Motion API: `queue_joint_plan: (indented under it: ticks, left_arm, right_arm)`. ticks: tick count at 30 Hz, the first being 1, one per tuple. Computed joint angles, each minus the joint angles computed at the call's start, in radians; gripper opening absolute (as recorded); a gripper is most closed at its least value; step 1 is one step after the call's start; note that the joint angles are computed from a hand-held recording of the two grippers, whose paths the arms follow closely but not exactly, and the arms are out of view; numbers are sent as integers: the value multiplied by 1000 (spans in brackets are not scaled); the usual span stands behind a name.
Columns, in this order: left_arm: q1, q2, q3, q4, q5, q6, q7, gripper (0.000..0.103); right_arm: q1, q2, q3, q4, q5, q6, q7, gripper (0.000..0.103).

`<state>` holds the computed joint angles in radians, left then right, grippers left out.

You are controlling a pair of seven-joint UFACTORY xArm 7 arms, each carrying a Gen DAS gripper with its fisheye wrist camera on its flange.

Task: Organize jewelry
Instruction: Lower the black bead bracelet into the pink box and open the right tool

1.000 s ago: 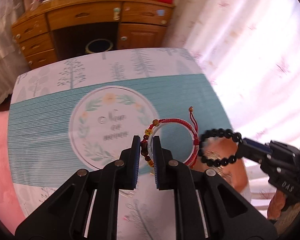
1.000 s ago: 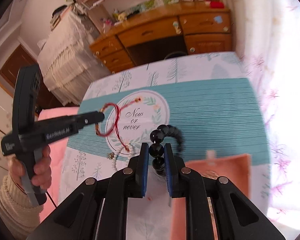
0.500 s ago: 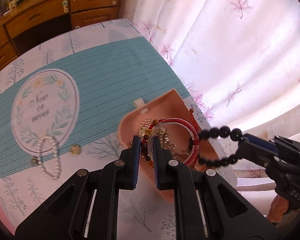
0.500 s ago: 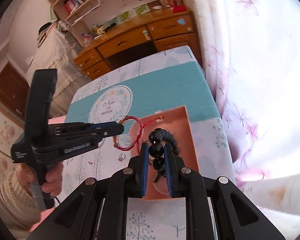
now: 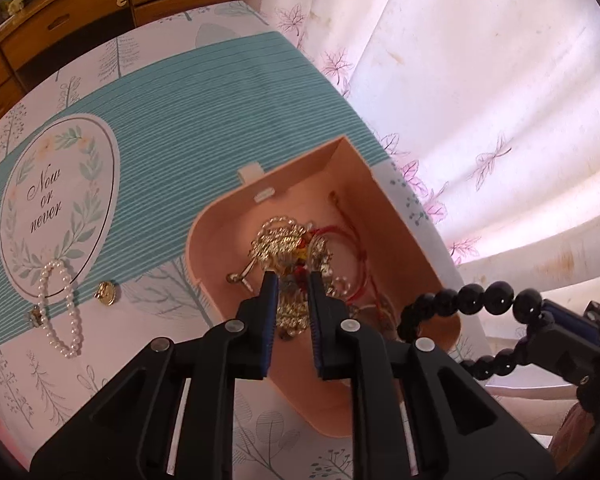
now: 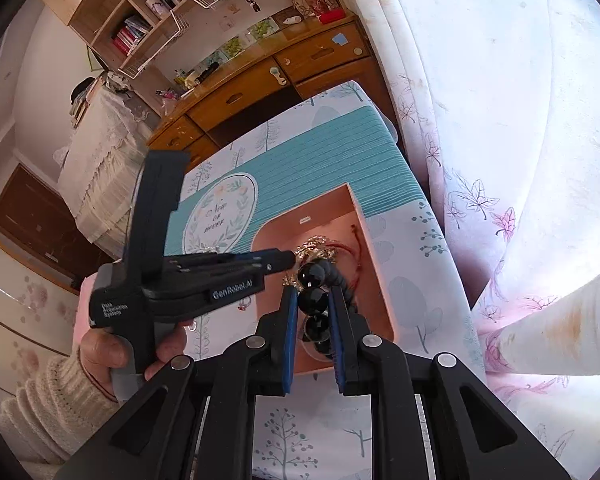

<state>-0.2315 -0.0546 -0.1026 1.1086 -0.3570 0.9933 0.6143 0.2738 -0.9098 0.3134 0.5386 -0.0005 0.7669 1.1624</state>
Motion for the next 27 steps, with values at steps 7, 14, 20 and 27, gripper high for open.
queue_joint_plan:
  ticks: [7,14,20,27]
  left_arm:
    - [35,-81,39,-52,-35,16,39,15]
    - [70,-187,94,-124,-70,46,104,16]
    - [93,-248,120,-191,-68,47,117,16]
    - [120,-292,154,-241,-59,70,126,16]
  right_arm:
    - [11,119,-6,48,6,-104,-32,14]
    - [34,283,-12,119,11,-190,-63,14]
    - [32,370,-18,131,3,-158,-44,15]
    - [28,361,-27,64,1,-175,17,31]
